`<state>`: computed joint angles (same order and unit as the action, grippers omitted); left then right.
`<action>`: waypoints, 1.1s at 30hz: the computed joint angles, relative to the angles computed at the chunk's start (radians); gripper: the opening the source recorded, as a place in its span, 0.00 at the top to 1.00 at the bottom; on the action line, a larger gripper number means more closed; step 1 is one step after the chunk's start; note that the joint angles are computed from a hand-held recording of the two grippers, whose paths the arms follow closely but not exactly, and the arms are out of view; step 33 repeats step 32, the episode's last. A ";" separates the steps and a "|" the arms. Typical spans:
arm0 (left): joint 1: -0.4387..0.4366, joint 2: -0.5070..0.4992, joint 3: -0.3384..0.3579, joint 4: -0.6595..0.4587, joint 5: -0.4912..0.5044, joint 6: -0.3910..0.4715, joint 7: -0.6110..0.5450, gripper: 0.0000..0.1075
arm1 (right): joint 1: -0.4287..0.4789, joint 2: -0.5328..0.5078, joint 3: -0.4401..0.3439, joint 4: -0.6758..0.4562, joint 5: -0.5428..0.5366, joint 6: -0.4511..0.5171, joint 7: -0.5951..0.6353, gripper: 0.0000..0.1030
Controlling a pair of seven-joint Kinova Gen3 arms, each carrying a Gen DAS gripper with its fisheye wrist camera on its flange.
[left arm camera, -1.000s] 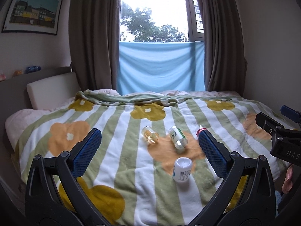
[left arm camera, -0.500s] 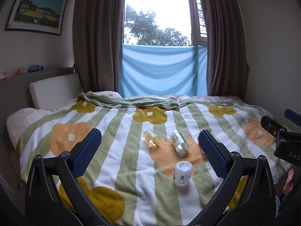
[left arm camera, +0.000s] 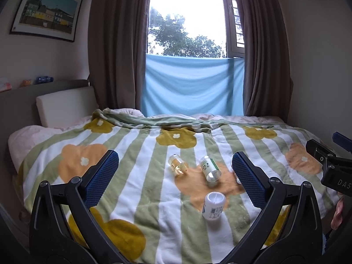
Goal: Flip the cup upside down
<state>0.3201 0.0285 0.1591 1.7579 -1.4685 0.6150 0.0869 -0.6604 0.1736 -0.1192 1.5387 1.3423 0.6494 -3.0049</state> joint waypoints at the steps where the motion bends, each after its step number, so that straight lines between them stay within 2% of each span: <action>1: -0.001 0.001 0.000 -0.001 0.001 -0.002 -0.001 0.05 | 0.002 0.000 0.000 0.000 -0.001 -0.003 0.002 0.00; 14: 0.008 0.003 0.002 -0.010 0.006 0.024 -0.024 0.05 | 0.001 0.000 0.000 -0.002 -0.002 0.000 0.002 0.00; 21: -0.002 -0.010 0.001 0.009 -0.030 -0.011 0.020 0.05 | 0.000 0.001 0.000 -0.004 -0.006 0.000 0.005 0.00; 23: 0.000 -0.010 0.007 0.018 -0.063 0.011 0.052 0.05 | 0.000 0.001 0.001 -0.004 -0.007 -0.001 0.005 0.00; 28: 0.038 0.009 0.019 0.024 -0.136 0.134 0.122 0.05 | -0.001 0.002 0.001 -0.005 -0.010 0.000 0.006 0.00; 33: 0.026 0.002 0.019 0.037 -0.160 0.109 0.148 0.05 | -0.002 0.001 0.001 -0.005 -0.011 0.000 0.008 0.00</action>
